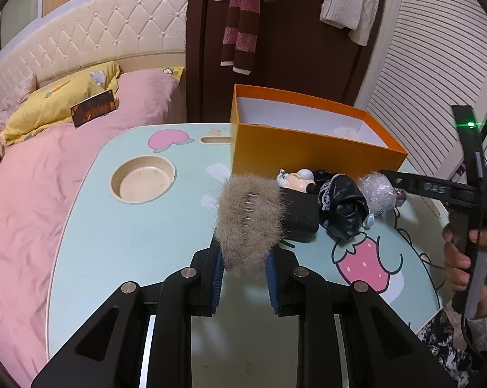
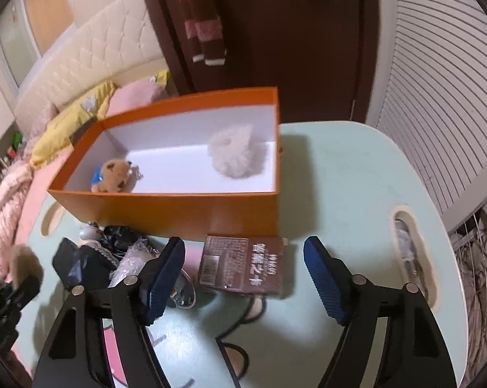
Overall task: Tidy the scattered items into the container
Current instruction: 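Grasp the brown fluffy pompom with left while right grasps the brown milk carton, then carry the pompom with left into the box while right lowers the carton inside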
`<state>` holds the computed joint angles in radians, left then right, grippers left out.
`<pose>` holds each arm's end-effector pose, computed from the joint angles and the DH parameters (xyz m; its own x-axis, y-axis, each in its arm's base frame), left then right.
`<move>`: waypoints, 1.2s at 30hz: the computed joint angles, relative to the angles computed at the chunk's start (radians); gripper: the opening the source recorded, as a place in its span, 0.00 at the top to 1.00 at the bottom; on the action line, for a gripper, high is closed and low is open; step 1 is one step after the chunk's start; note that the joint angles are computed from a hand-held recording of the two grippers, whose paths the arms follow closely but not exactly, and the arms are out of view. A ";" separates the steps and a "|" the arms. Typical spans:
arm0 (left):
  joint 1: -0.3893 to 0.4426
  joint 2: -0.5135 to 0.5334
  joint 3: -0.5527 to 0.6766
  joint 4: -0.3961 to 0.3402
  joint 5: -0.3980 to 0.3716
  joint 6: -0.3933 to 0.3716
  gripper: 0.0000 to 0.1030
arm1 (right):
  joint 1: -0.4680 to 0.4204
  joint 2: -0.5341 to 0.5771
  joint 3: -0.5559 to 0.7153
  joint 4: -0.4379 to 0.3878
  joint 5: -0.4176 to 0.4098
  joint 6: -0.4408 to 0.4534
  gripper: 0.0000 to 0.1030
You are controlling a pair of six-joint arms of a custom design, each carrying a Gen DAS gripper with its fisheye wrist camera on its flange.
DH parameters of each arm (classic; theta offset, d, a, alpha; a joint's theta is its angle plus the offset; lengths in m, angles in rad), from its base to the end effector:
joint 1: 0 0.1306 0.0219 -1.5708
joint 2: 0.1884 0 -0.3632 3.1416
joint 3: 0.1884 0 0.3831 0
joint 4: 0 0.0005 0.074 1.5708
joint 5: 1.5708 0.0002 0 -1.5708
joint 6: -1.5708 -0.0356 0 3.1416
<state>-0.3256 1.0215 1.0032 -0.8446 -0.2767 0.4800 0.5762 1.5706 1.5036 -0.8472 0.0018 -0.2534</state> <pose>0.3316 -0.1022 0.3810 -0.7029 -0.2315 -0.6726 -0.2087 0.9711 -0.1162 0.4521 0.2931 0.3748 -0.7793 -0.2074 -0.5913 -0.3600 0.9205 0.1516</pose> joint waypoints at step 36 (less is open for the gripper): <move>0.011 0.101 0.138 0.050 0.035 -0.064 0.77 | 0.053 -0.085 0.041 0.035 0.048 0.075 0.46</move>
<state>-0.3141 1.1222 1.1415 -0.7942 -0.2417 0.4155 0.6297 1.4855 1.5445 -0.8126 0.0501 -0.1781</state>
